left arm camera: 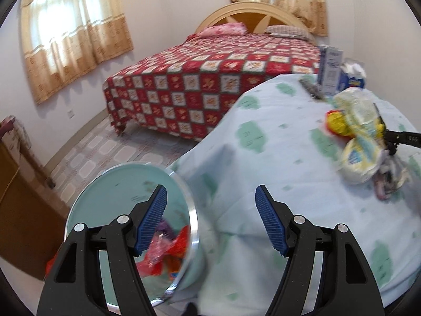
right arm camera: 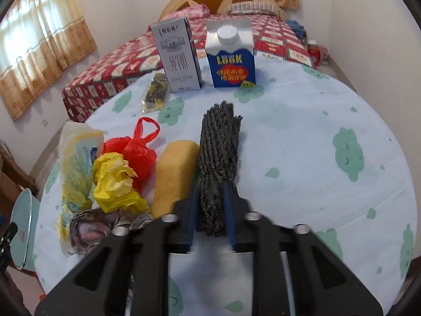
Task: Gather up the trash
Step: 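Grasp the black braided rope with the right tool, then grasp the clear and yellow plastic bag with the left tool while the right tool holds the rope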
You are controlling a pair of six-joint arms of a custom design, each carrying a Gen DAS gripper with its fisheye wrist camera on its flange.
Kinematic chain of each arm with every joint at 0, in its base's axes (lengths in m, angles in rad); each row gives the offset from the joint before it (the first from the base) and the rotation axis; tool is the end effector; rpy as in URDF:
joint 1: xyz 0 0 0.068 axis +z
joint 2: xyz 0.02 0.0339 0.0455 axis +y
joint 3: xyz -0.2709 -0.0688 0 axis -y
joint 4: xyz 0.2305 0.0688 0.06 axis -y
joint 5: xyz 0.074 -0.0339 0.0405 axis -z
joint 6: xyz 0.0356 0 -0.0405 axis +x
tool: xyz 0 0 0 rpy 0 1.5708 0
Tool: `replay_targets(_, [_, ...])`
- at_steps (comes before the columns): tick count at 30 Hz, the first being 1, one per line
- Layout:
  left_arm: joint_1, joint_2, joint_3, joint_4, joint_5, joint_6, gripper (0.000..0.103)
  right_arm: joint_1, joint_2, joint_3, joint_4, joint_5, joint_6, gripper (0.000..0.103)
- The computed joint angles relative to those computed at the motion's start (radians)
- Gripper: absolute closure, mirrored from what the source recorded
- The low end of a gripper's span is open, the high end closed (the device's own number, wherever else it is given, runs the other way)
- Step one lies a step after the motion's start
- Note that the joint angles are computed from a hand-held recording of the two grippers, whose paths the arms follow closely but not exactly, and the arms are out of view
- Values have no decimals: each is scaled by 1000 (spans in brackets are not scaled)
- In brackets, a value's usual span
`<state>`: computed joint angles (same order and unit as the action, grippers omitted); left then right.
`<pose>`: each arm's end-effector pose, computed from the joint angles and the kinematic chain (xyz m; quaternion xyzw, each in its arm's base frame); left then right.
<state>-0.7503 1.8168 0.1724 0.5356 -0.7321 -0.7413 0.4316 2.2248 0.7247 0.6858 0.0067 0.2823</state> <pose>0.1432 -0.1010 0.0520 -0.0779 0.9093 0.1109 0.3935 0.3054 0.1404 0.0231 -0.0681 0.9268 0.1261 0.3471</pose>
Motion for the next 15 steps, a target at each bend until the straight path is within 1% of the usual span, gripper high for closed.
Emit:
replay_targets(4, [-74, -9, 94, -88, -15, -9, 34, -36, -67, -202, 210, -41, 16, 92])
replay_targets(5, [-92, -3, 122, -105, -12, -12, 34, -41, -78, -230, 238, -41, 18, 92])
replay_targets(8, [-140, 21, 193, -152, -21, -20, 34, -64, -106, -389, 415, -25, 11, 92])
replay_targets(11, [-180, 60, 283, -198, -20, -20, 34, -77, -93, -484, 548, -7, 3, 92])
replay_targets(15, [-213, 106, 383, -250, -22, -14, 34, -88, -35, -537, 680, 9, 2, 92])
